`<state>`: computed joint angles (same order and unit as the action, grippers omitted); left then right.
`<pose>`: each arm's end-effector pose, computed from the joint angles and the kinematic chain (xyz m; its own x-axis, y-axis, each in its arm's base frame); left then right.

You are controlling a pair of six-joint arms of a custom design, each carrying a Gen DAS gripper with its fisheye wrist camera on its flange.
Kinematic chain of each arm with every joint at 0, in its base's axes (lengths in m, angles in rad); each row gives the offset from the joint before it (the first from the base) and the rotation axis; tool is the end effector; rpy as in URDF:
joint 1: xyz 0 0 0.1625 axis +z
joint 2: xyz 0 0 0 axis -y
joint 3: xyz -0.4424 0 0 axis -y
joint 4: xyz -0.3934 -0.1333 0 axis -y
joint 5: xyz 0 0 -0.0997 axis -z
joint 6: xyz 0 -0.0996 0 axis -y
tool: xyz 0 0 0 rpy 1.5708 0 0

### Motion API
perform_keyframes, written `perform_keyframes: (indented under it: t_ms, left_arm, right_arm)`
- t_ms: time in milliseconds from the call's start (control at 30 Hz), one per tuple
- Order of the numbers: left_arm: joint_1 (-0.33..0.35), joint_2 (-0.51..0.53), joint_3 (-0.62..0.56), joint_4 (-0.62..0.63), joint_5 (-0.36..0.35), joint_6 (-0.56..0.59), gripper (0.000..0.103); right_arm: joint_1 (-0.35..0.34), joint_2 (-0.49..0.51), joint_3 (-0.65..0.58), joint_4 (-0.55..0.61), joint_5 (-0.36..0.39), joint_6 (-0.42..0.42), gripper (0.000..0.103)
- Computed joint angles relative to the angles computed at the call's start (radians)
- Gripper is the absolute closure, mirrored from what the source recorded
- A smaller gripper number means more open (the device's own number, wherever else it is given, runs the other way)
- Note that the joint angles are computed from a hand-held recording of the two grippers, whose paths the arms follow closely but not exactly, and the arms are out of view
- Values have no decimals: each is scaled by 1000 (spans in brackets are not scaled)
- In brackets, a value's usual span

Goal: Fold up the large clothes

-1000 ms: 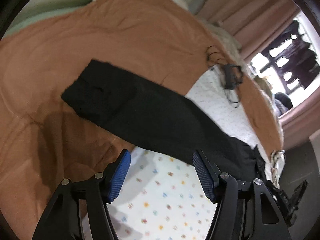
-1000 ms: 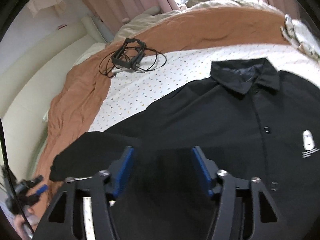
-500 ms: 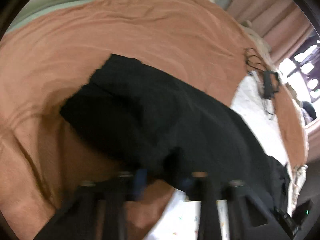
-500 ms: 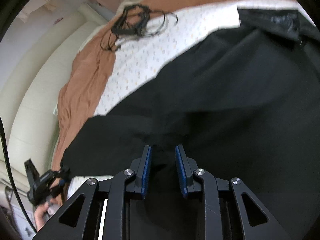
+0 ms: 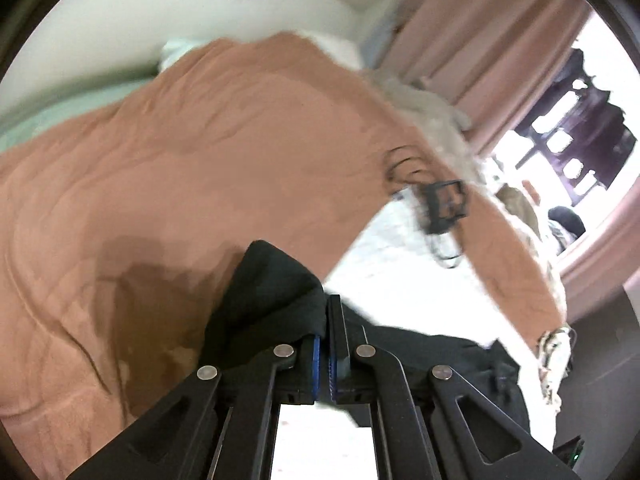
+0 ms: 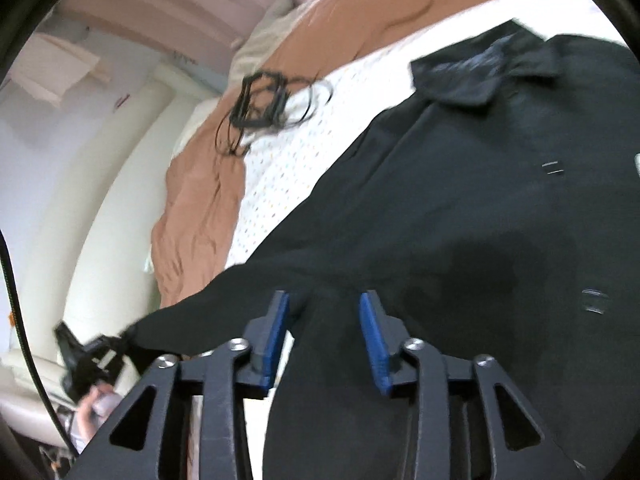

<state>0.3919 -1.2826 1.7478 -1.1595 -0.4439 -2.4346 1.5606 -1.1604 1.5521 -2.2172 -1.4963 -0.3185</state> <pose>-0.3845 -0.4004 0.3062 -0.7471 -0.6621 -0.0598 -0.1395 0.2442 -0.9596 0.1340 -0.6630 0.3470 -0.9503 -0.3112 0.0105 -0.3029 0.9163 -0.2618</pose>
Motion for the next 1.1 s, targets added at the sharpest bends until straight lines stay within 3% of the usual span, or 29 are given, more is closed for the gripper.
perform_keyframes:
  t_ms: [67, 133, 167, 200, 333, 467, 600, 767, 1100]
  left_arm:
    - [-6, 43, -67, 14, 27, 39, 101]
    - [-7, 97, -147, 7, 54, 112, 101]
    - [-6, 114, -172, 1, 64, 138, 101]
    - [-9, 145, -213, -14, 80, 186, 101]
    - [4, 240, -325, -157, 124, 416, 101]
    - [9, 331, -415, -346, 142, 674, 101]
    - [33, 442, -535, -489, 107, 909, 101]
    - [58, 569, -646, -748, 72, 1185, 101]
    - [101, 784, -865, -955, -59, 1439, 101]
  right_arm:
    - [-4, -38, 2, 1, -16, -24, 61]
    - [-21, -79, 6, -11, -15, -32, 49]
    - [-31, -102, 15, -28, -20, -30, 37]
    - [-42, -121, 21, -45, -18, -29, 32]
    - [-88, -190, 52, -115, -47, -55, 31]
    - [-117, -178, 9, -124, -63, -36, 31]
    - [-139, -141, -52, -124, -71, 1, 31]
    - [-180, -138, -93, -87, -22, 44, 31]
    - [-228, -120, -173, -57, 30, 118, 31]
